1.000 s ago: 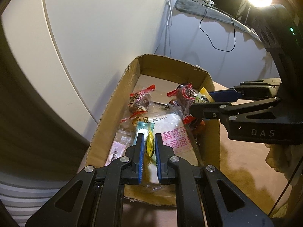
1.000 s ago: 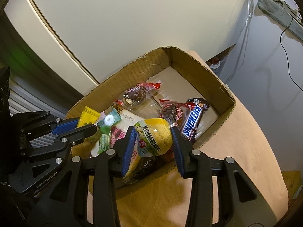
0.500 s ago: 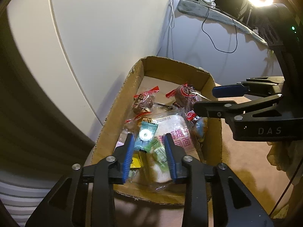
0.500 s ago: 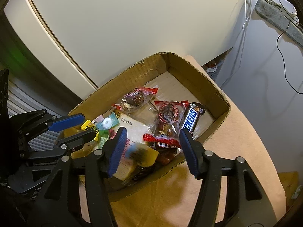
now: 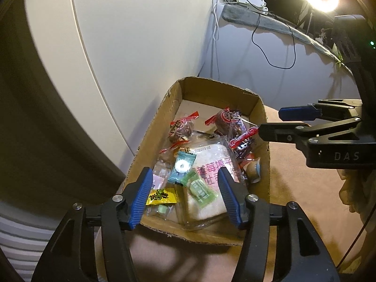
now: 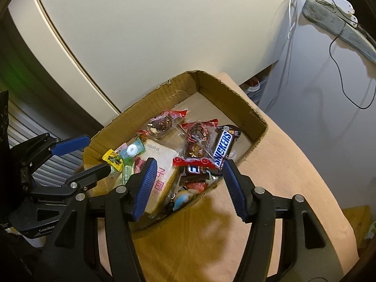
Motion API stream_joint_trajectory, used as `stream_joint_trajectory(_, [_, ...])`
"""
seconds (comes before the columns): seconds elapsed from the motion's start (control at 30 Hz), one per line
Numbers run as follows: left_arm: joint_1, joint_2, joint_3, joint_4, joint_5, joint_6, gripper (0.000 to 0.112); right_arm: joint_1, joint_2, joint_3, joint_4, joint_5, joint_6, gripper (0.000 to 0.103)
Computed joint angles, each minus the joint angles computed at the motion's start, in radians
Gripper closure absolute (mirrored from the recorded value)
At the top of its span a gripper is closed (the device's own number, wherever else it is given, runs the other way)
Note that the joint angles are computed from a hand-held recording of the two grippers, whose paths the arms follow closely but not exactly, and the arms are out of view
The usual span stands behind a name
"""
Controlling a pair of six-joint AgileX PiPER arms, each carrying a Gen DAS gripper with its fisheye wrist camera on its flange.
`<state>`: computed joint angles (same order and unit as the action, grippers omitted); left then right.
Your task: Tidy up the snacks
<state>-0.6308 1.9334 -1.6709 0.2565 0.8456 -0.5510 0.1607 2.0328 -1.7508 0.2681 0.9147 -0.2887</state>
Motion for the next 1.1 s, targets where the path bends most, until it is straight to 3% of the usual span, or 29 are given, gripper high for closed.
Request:
stream_joint_trajectory(0.03, [-0.004,-0.001,-0.003,0.007,0.005,-0.006,0.054,-0.002,-0.009,0.011,0.003,-0.005,-0.004,0.040])
stream_joint_trajectory(0.07, [-0.007,-0.001,-0.007,0.012,0.010,-0.010,0.052,-0.005,-0.023,0.027,0.007,-0.010,-0.008,0.028])
stream_joint_trajectory(0.13, [-0.012,-0.002,-0.013,0.023,0.019,-0.022,0.050,-0.009,-0.050,0.059,0.010,-0.032,-0.013,0.019])
stream_joint_trajectory(0.27, [-0.027,-0.015,-0.011,0.052,0.037,-0.052,0.049,-0.018,-0.099,0.117,0.013,-0.064,-0.013,0.019])
stream_joint_trajectory(0.43, [-0.044,-0.032,-0.003,0.082,0.052,-0.087,0.040,-0.027,-0.168,0.198,-0.009,-0.105,0.022,0.019])
stream_joint_trajectory(0.8, [-0.096,-0.102,0.036,0.154,0.082,-0.189,0.040,0.016,-0.373,0.384,-0.252,-0.199,0.298,0.019])
stream_joint_trajectory(1.1, [-0.144,-0.142,0.049,0.173,0.094,-0.237,0.036,0.045,-0.492,0.481,-0.386,-0.209,0.414,0.019])
